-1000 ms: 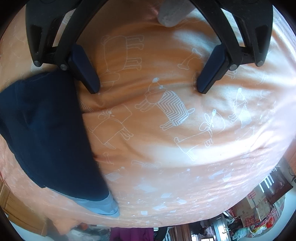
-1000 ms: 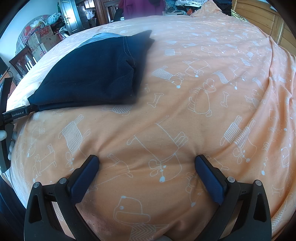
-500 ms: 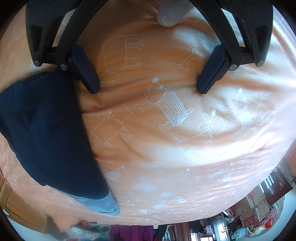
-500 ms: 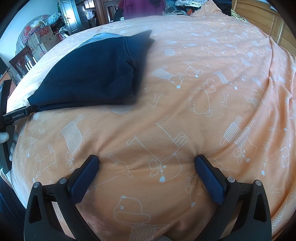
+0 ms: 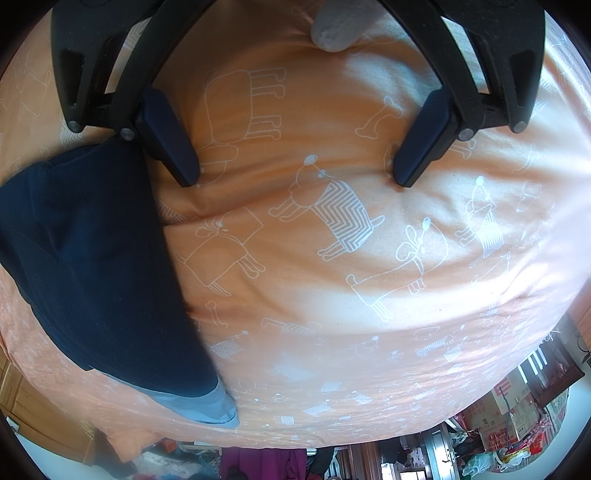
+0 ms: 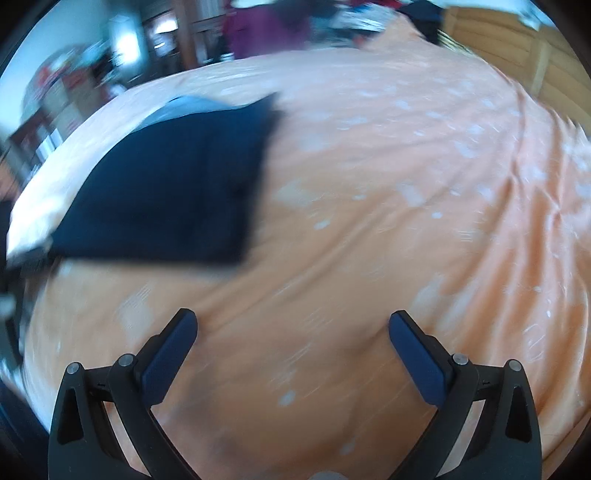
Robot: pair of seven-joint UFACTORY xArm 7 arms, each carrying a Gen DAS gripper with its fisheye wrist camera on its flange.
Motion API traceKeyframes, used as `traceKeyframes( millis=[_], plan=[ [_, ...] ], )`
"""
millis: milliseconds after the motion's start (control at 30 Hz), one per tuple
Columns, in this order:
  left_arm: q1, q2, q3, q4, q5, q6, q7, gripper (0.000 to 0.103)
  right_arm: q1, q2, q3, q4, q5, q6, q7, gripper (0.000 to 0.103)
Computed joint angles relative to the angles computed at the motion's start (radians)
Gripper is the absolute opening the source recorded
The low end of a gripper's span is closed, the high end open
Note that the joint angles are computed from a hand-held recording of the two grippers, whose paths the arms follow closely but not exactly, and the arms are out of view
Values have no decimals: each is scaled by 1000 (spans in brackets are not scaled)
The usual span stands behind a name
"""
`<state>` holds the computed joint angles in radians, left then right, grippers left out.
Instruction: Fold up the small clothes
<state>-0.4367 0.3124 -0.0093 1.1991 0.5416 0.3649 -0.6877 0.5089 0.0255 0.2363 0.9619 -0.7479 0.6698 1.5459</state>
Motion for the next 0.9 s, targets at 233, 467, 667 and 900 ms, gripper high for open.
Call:
traceKeyframes(
  millis=[233,467,667,900],
  plan=[
    [1,1,0,1,-1,0,3,103,31,83,-11,62,-50,92,49,103],
    [1,2,1,4,-4,2,7,103,42,81,-34,48,-57,68,67,103],
    [-1,3,1,6,-3,3,4,103,46,96,-37,68,-54,78,59,103],
    [0,6,0,12,-8,5,9,103,50,93,-40,63,-58,81,65,103]
  ],
)
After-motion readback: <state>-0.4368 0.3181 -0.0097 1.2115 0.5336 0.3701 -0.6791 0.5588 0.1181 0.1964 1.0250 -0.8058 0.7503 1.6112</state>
